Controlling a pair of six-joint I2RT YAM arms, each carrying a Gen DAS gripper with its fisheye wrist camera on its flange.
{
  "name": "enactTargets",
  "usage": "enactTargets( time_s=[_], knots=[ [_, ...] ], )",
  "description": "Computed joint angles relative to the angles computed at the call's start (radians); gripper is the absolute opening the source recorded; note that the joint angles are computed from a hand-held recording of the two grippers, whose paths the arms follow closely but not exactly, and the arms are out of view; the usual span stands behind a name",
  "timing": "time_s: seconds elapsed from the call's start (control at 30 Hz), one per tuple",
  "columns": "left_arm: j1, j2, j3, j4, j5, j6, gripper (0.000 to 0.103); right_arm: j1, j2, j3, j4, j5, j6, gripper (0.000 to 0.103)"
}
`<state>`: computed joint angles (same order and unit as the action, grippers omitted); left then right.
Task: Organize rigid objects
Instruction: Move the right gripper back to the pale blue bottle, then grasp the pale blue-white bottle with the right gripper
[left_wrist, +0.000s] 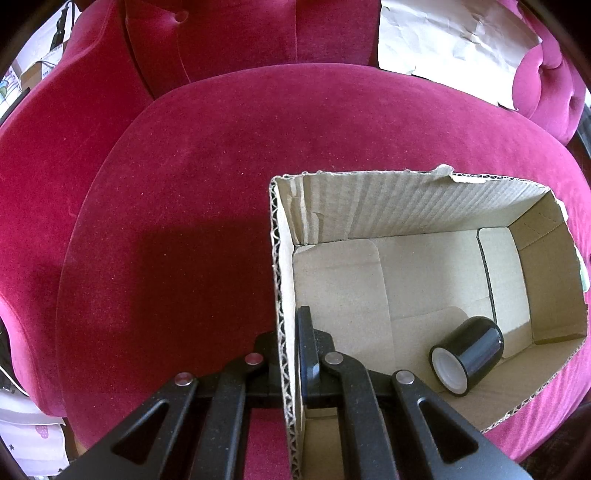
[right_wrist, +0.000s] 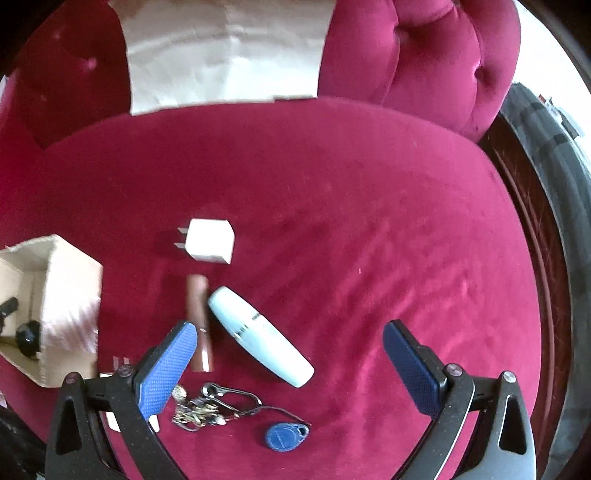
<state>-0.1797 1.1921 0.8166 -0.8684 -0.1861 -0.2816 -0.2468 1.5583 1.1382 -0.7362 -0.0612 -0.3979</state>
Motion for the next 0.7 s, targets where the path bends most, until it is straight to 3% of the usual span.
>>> enactTargets(
  time_s=[0.6, 0.7],
  knots=[
    [-0.002, 0.001, 0.001, -0.001, -0.001, -0.002, 0.004, 0.041, 0.143, 0.055, -0.006, 0.073, 0.036, 0.102],
    [-0.003, 0.001, -0.001, 0.001, -0.002, -0.002, 0.004, 0.069, 0.135, 0.030, 0.022, 0.092, 0.051, 0.092]
  ],
)
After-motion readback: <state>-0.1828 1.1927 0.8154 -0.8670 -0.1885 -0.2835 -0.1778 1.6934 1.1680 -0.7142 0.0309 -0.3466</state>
